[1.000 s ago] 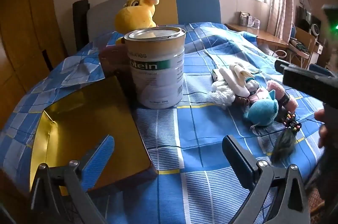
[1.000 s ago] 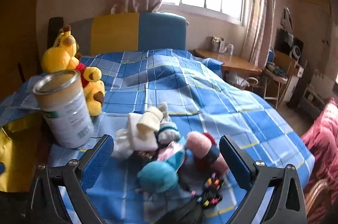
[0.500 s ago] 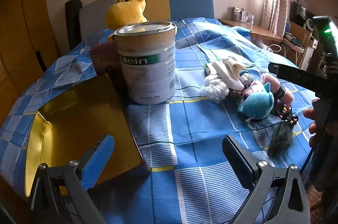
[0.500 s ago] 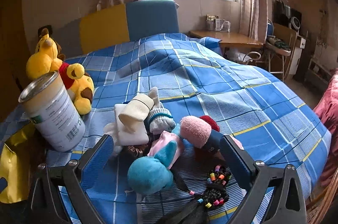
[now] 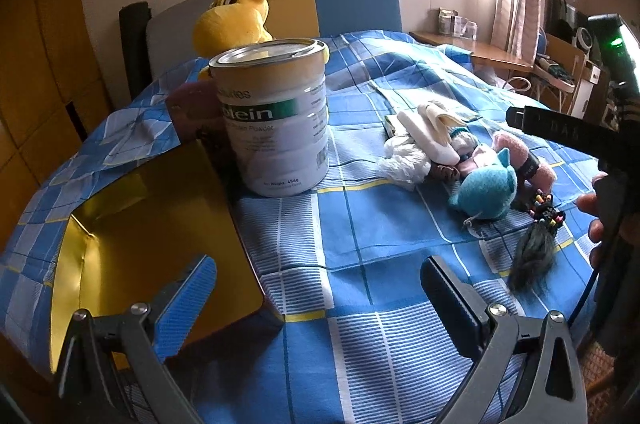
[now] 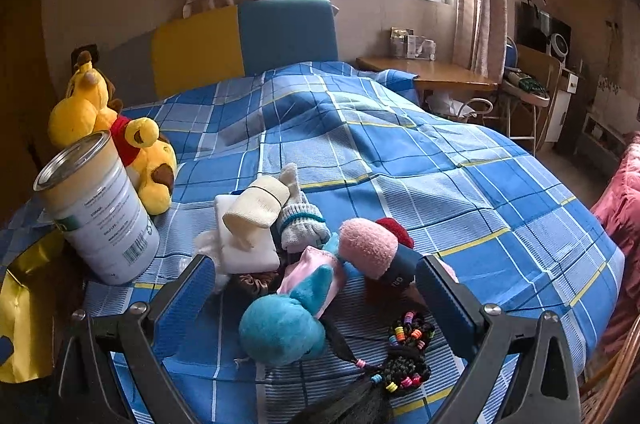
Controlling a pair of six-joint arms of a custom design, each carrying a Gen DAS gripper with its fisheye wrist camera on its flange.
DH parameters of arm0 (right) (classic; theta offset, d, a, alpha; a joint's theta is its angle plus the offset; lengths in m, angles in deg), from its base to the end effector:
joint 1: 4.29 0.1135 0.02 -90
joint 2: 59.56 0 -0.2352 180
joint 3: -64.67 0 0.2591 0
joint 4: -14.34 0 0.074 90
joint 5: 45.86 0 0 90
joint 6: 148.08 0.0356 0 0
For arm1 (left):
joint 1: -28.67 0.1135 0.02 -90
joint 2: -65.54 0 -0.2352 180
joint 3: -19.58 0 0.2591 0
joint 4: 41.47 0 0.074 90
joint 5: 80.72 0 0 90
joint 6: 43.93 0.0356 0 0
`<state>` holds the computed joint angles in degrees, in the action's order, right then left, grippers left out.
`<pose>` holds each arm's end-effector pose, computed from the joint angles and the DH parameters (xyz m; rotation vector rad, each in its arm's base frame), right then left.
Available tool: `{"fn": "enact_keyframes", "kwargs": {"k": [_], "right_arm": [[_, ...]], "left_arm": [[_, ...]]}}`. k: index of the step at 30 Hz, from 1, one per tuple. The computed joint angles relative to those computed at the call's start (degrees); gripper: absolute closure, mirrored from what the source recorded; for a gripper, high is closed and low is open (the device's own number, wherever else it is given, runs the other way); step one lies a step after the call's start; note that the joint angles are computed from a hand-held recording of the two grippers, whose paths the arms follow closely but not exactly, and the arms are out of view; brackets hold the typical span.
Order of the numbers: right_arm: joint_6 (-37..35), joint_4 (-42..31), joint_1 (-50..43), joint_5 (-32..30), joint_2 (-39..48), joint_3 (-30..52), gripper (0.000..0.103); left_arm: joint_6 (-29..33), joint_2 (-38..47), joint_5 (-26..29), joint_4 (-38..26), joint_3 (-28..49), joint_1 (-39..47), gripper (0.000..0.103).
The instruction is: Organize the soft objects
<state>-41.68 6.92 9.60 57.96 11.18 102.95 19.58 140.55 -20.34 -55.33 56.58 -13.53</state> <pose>0.2392 0.0504 0.1269 0.1759 2.2360 0.0116 0.1808 -0.1402 0.0986 0.1068 2.3219 0.0540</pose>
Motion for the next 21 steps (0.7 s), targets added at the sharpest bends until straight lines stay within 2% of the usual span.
{"fn": "enact_keyframes", "kwargs": {"k": [5, 12, 21], "right_arm": [[1.03, -0.37, -1.26, -1.22, -0.32, -0.08, 0.001], [2.5, -0.6, -3.41, -3.39, -1.38, -0.6, 0.001], [4.18, -0.84, -5.1, -5.67, -2.19, -0.85, 0.001]], "left_arm": [[0.32, 0.39, 1.56, 0.57, -0.07, 0.3, 0.0], [0.82, 0.59, 6.78, 1.31, -0.06, 2.36, 0.0], [2.42, 3.64, 5.42, 1.72, 1.75, -0.22, 0.0]]}}
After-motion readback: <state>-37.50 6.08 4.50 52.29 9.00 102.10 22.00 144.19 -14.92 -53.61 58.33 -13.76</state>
